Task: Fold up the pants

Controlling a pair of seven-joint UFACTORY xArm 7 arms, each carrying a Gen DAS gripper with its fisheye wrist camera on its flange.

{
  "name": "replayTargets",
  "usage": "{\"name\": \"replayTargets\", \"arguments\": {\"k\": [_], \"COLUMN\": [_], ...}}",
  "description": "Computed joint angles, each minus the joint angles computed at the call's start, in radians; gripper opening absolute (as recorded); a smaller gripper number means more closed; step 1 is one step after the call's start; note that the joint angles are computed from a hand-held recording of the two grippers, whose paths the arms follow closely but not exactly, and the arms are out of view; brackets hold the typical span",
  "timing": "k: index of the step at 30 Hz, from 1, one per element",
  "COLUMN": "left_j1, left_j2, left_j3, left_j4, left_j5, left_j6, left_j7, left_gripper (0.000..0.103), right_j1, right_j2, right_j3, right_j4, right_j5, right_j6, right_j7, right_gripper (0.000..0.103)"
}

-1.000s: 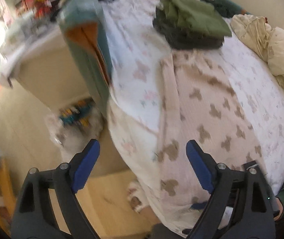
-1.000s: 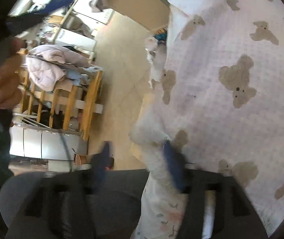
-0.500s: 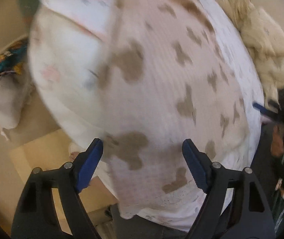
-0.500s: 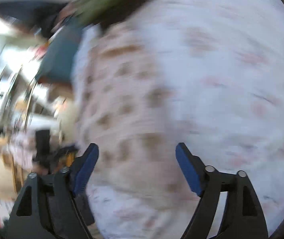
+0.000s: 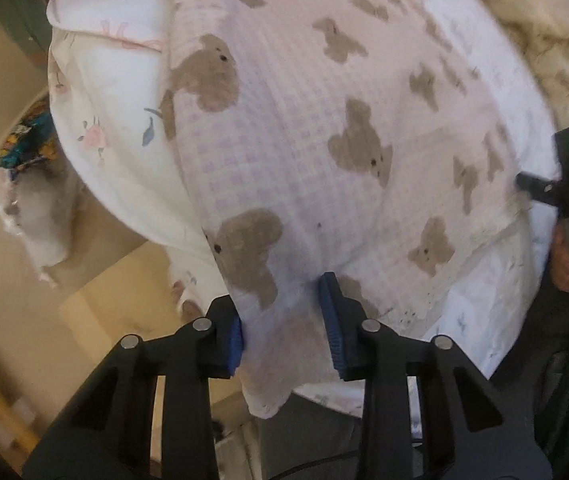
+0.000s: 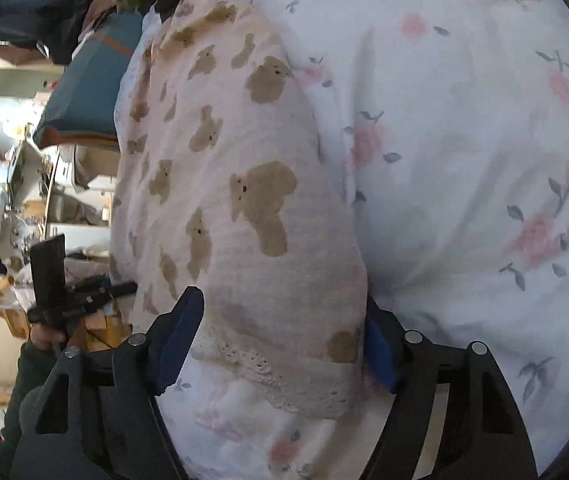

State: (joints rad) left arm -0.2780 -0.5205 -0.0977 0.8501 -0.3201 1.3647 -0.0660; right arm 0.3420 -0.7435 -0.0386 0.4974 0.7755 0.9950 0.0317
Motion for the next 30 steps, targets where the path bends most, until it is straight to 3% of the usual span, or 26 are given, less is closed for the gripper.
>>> {"name": "replayTargets", "arguments": {"k": [1,2,4,7,10,11,12,15,21,24,30], "left_j1": [-0.005,-0.010,-0.013,0.000,0.011,0.009,0.001,-0.017,-0.008,0.004,0.025], "left_j2": [0.017,0.035,0.036,0.017,0.026,0.026,0.024,0.023,0.049,0.082,0.148], "left_j3": [-0.009,-0.018,-0.004,-0.008,0.001,0.001,-0.007,-0.028,-0.057,-0.083,-0.196], "left_j4": [0.020,0.043,0.058,0.033,-0.004,0.000,0.009,0.067,0.350,0.545,0.886], "left_j5": [0.006,0.016,-0.027,-0.034,-0.060,-0.058,-0.050,0.017,0.101,0.139,0.237], "left_j6": [0.019,0.041,0.052,0.022,0.009,0.002,-0.004,0.031,0.071,0.059,-0.050], "left_j7": [-0.009,-0.013,-0.028,-0.055,-0.104,-0.101,-0.095,-0.062,-0.110,-0.177,-0.439], "left_gripper": [0.030,0.030,0.014,0.015,0.019,0.018,0.010,0.001,0.001,0.001,0.001], "right_j1": [-0.006,0.000,0.028,0.060,0.030,0.020,0.016,0.016,0.006,0.000,-0.012], "right_j2": [-0.007,-0.004,-0.004,0.050,0.099,0.099,0.090,0.047,0.010,0.034,0.092], "right_j3": [0.013,0.020,0.007,-0.047,-0.029,-0.009,0.006,0.007,-0.068,-0.111,-0.191], "right_j4": [0.004,0.008,0.007,0.013,0.022,0.030,0.035,0.051,0.185,0.322,0.631], "right_j5": [-0.018,-0.017,0.020,0.070,0.077,0.059,0.044,0.038,0.118,0.146,0.176], "right_j6": [0.004,0.001,0.005,0.055,0.054,0.050,0.045,0.045,0.059,0.065,0.128], "right_j7": [0.015,0.022,0.003,-0.095,-0.125,-0.124,-0.132,-0.162,-0.193,-0.220,-0.212], "right_gripper": [0.058,0.056,0.056,0.053,0.030,0.023,0.008,0.006,0.005,0.005,0.005]}}
